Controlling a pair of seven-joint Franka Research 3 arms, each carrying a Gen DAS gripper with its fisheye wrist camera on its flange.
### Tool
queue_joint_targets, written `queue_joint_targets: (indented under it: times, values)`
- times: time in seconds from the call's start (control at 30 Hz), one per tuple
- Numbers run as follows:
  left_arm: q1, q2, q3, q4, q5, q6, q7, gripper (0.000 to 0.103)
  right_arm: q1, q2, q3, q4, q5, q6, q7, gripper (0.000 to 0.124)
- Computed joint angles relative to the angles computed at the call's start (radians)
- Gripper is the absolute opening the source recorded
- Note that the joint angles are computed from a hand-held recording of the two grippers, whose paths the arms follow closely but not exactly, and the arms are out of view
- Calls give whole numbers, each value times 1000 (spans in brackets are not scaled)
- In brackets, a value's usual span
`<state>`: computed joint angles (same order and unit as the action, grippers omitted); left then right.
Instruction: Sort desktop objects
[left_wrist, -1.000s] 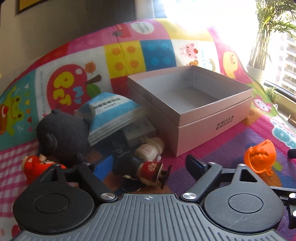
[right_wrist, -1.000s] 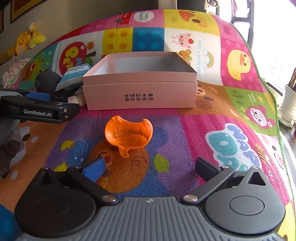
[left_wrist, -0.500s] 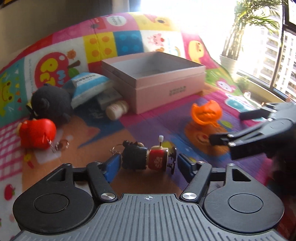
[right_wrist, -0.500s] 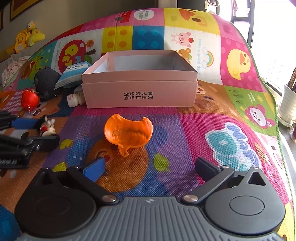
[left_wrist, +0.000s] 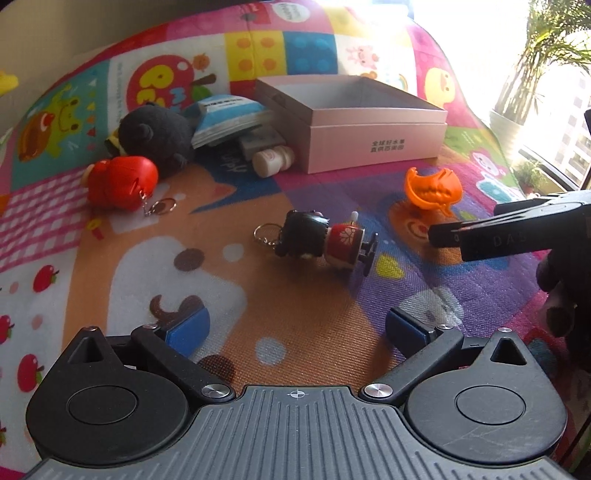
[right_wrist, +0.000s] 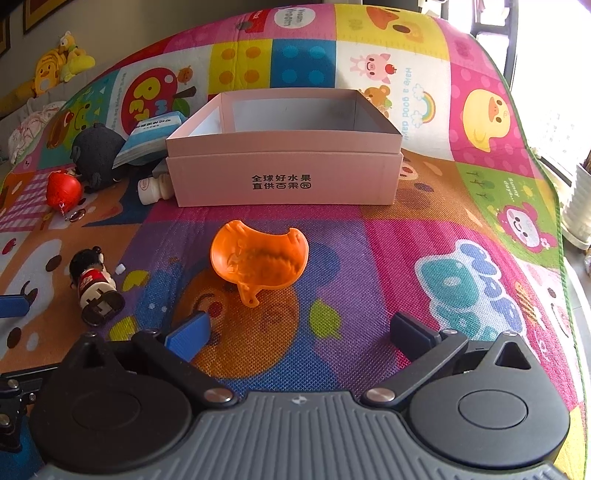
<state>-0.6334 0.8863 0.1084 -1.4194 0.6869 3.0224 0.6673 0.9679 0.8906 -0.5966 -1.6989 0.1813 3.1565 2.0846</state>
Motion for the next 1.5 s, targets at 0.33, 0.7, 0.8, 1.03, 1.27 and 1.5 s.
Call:
queue_joint_targets:
  times: [0.33, 0.7, 0.8, 1.03, 1.27, 1.5]
  values:
    - [-91, -1, 128, -42, 31, 84, -70, 103, 45, 154, -103, 172, 37, -8, -22, 61]
    - [-53, 140, 81, 209, -15, 27, 26, 103, 108, 30, -81, -58, 96, 107, -103, 60]
    - [-69, 163, 113, 254, 15, -11, 29, 103, 120, 9, -73, -111, 142, 147, -132, 67]
    - [-93, 128, 191, 198, 108, -59, -149, 103, 92, 0, -92, -77, 219, 191, -221, 90]
    - [-64, 56, 211, 50, 127, 146, -309, 103, -134, 219, -102, 390, 311, -19, -91, 103]
    - [-75, 21, 214, -22, 62, 172, -229, 103, -300, 336, 13, 714, 236, -127, -41, 103]
